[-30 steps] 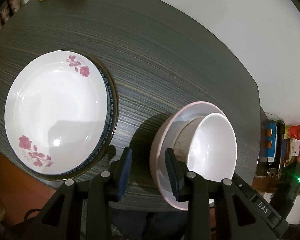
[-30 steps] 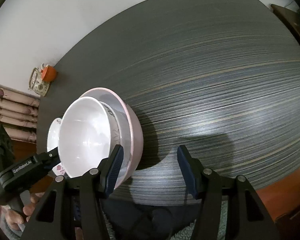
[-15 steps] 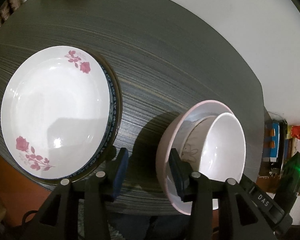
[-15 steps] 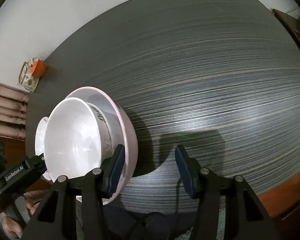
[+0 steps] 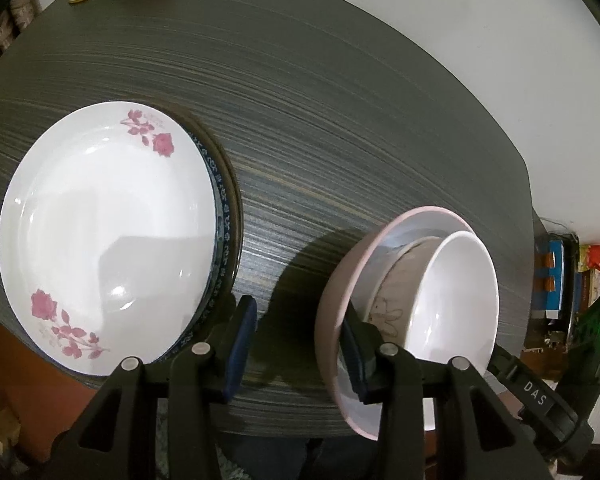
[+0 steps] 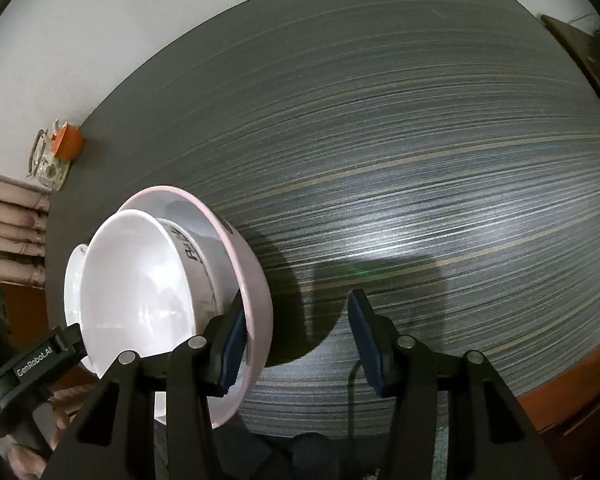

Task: Organize plates and bowls
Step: 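Lift the nested bowls with both grippers and carry them over the plate stack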

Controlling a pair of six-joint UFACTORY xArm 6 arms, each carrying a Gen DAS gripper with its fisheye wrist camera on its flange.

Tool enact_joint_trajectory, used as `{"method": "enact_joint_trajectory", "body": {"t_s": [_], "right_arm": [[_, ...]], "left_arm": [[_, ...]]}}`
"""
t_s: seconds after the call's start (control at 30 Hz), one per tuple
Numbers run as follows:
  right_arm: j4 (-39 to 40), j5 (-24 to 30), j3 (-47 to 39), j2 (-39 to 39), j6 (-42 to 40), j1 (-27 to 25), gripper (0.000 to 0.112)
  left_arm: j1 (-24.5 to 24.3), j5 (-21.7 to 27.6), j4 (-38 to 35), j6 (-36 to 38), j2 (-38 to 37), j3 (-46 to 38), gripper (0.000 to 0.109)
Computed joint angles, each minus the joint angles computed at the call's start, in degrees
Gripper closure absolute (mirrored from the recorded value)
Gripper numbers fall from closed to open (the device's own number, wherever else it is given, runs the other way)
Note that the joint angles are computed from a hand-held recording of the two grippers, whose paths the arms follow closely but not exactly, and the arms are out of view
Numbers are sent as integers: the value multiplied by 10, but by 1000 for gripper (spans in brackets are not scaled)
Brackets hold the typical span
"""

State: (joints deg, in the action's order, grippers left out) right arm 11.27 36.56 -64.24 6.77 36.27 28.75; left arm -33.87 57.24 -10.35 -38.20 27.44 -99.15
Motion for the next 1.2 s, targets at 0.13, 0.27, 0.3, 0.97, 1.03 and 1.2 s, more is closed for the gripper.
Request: {"method": "enact_joint_trajectory", "body": {"t_s": [0.13, 0.27, 0.3, 0.97, 1.03, 1.2], "right_arm": [[20, -9, 1, 1, -20, 1, 76], [52, -28, 3, 3, -44, 6, 88], [57, -31, 4, 3, -46, 7, 90], [110, -58, 17, 0, -80, 9, 99], [104, -60, 18, 1, -82, 10, 99], [93, -59, 20, -2, -73, 12, 99]], "left_arm": [[1, -8, -6, 6, -1, 5, 72], [-2, -14, -12, 19, 3, -2, 86], [-2, -14, -13, 20, 5, -5, 88], [-14, -7, 17, 16, 17, -35, 102], [-14, -9, 20, 16, 17, -36, 102], [-14, -10, 21, 18, 17, -38, 102]]}}
